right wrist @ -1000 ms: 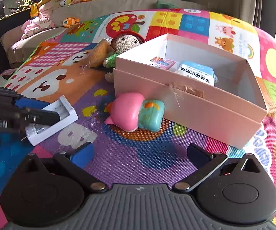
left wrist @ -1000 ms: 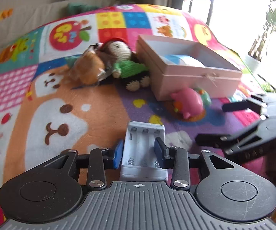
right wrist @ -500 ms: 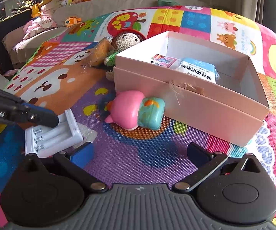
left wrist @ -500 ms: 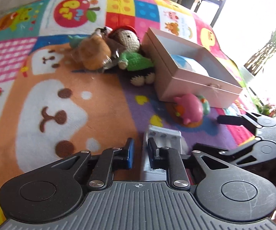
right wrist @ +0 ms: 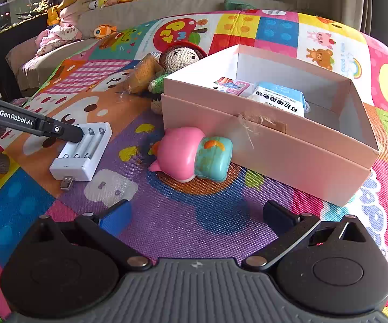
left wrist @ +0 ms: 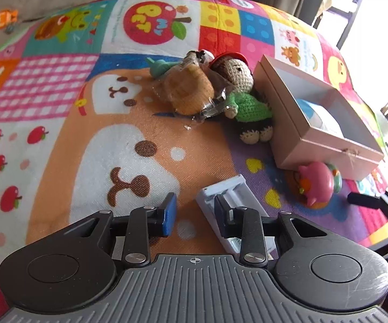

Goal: Organize objects

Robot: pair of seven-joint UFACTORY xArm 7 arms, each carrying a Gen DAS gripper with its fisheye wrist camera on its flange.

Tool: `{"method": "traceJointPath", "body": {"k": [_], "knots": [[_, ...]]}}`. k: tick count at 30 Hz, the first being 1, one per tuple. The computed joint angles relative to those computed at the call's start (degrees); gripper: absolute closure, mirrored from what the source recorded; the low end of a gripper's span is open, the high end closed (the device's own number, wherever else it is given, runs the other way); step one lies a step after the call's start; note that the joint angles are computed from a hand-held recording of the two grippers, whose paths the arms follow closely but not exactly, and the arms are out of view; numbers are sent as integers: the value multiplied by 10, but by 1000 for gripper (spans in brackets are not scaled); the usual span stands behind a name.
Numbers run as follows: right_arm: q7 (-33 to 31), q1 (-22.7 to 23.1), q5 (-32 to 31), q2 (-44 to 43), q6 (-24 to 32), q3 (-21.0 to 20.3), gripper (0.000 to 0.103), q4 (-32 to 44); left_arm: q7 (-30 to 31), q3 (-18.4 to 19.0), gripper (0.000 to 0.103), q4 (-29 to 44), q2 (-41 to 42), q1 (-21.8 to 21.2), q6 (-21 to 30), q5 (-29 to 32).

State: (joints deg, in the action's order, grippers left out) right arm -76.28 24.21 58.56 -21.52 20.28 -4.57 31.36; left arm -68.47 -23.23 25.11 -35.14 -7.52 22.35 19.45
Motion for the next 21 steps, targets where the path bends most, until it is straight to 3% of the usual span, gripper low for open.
{"method": "traceJointPath", "body": {"k": [4,9,12,14,18,21], "knots": [[0,-1,0,0,0,1,0,0,-19,10,63,-9,12,6,-52,-17],[-1,-1,1,0,0,0,0,0,-49,-17,61,0,33,44,-87,-13],[-1,-1,2,-1,1,0,0,0,-65,-21,61,10,40,48,-83,-18],[-2,-1,2,-1,1,0,0,-1,-71,-4,68,11,34,23,-74,-42],[-3,-1,5,-2,3,0,0,0,-106,-54,68,30,24,31,-56,-25],[-4,-1,6,-2,3,-1,0,0,-107,-65,68,61,70,17,-52,-10]]}}
